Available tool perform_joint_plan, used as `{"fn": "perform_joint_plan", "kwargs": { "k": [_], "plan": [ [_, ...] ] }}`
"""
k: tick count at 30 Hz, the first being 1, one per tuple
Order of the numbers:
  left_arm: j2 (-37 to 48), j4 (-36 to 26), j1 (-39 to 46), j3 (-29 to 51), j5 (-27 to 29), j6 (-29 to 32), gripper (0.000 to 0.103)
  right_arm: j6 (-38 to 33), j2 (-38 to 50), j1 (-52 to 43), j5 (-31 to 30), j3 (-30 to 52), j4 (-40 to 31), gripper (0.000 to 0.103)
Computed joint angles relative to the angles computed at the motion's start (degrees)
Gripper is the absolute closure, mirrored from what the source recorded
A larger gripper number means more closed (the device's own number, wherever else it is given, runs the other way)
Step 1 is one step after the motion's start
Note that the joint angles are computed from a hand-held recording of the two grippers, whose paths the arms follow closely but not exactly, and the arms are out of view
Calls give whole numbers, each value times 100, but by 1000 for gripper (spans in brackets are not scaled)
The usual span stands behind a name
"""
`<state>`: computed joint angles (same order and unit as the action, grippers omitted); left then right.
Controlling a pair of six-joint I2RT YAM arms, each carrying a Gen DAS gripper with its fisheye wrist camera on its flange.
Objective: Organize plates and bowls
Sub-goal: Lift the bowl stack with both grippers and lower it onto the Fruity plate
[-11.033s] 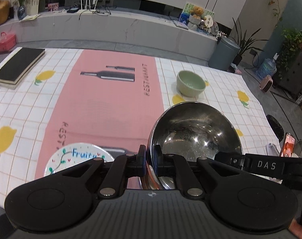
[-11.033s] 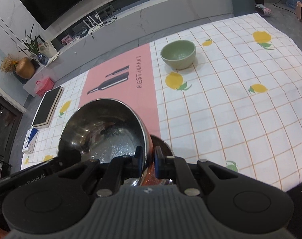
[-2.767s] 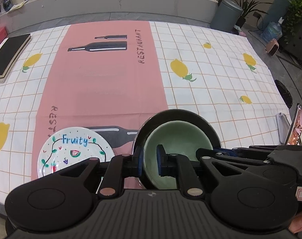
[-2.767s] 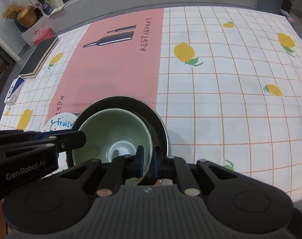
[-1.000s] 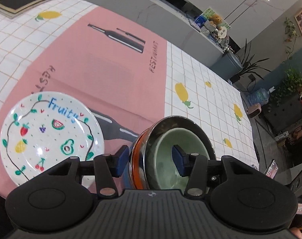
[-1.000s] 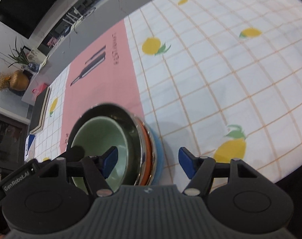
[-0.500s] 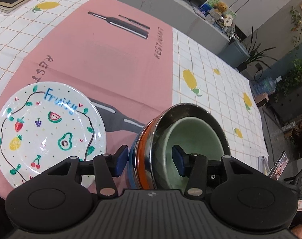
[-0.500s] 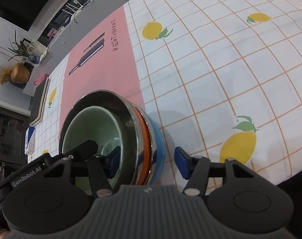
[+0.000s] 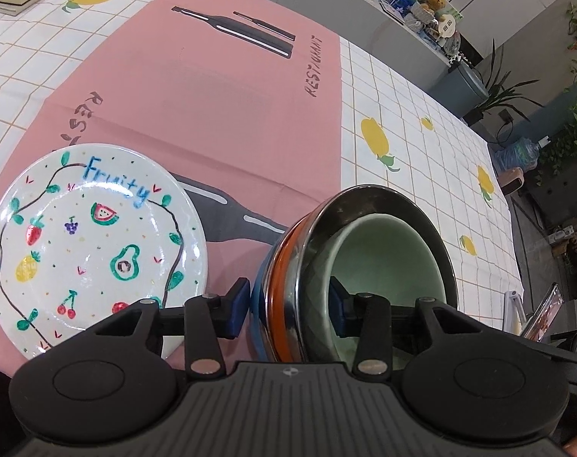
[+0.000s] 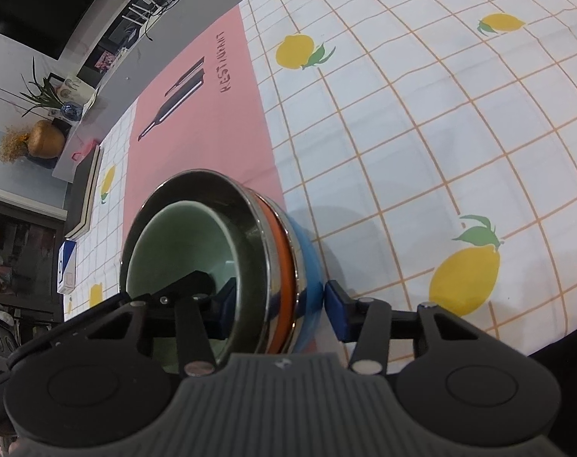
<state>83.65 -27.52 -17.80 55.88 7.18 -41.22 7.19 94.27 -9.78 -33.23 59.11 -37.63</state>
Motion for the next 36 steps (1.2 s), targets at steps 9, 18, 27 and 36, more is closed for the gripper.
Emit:
{"fn": "perform_joint_plan", "kwargs": {
  "k": [9,18,27,36],
  "plan": [
    [21,-107,-26,90,-65,5,58,42,-37,69,137,9,-3,58],
    [80,-184,-128,229,-149,82,58,8,-41,25,214,44,-80,63],
    [-44,-301,-159,287,-167,99,58,-36,-198,4,215,90,-200,64],
    [-440,-829,53,469,-260,184,58,68,-484,300,186,261,-386,64]
  ]
}}
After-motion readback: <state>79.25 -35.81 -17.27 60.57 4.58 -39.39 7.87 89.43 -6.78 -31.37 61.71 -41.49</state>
